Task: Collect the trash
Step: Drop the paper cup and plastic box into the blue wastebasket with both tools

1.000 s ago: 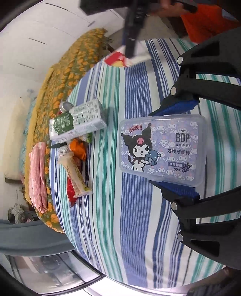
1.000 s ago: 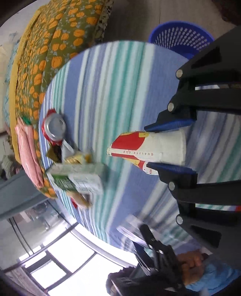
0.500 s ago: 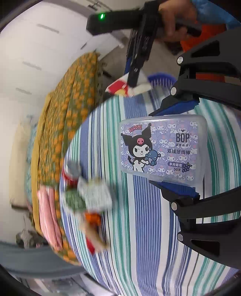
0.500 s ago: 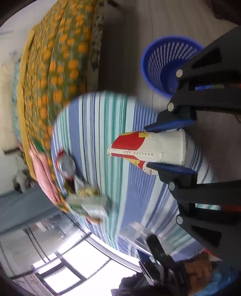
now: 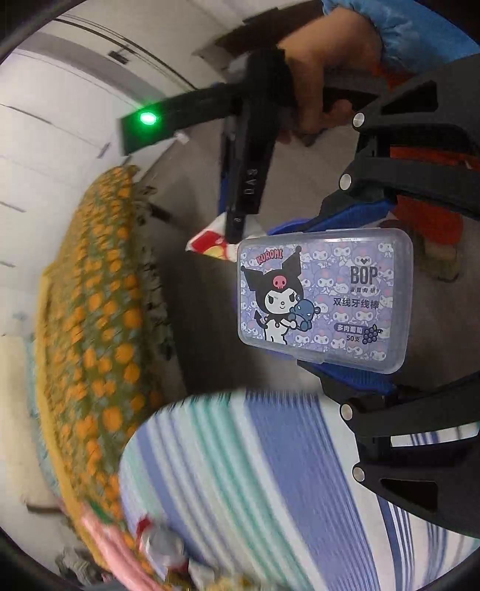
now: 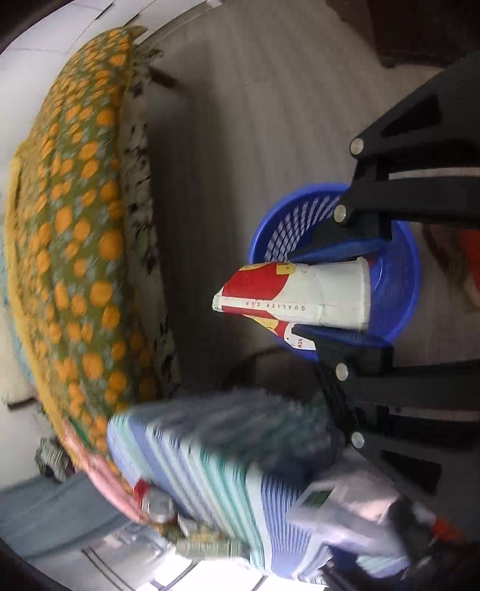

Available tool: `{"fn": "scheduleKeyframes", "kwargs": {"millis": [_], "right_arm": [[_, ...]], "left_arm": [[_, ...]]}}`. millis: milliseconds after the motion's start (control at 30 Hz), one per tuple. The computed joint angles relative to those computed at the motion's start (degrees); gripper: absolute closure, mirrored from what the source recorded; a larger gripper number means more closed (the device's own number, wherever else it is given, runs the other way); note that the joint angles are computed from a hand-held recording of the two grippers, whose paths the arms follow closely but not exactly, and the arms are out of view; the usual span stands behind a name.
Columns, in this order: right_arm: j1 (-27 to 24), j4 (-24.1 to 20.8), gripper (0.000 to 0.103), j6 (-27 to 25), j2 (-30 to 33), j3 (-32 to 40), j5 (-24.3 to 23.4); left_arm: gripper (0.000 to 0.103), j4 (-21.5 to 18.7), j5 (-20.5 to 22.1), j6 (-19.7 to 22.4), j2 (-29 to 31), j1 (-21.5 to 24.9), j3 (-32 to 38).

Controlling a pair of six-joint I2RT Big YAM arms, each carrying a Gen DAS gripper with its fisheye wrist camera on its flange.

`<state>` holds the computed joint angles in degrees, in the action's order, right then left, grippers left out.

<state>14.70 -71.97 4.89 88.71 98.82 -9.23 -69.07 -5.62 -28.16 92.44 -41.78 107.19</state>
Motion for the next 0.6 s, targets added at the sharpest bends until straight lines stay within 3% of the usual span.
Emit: {"fn": "scheduleKeyframes", "kwargs": {"millis": [167,367,467,500,600], "right_arm": [[-3.4,0.9,0.069,-1.3,1.5,-2.5,0.0],[-6.3,2.6,0.065,1.7,2.8,-3.1,-3.5],[-6.7,3.8,0.054,2.9,3.2,-3.3,-5.2],[-6.9,4.1,0.043,3.5,3.3,-3.4,-5.5],[-7.2,5.0,0.040,5.6,3.0,-3.4,-5.4]], "left_arm": [[0.040,1.4,1.0,-1.2,7.3,0.1,2.7],[0.040,2.2,2.1,-2.6,12.2,0.9,5.8],[0.038,0.7,3.0,-1.4,15.4,1.3,8.7],[0.034,0.0,3.0,-1.3,15.8,1.4,9.2],[0.028,-1.1,1.6,-1.9,16.0,1.7,9.9]]}}
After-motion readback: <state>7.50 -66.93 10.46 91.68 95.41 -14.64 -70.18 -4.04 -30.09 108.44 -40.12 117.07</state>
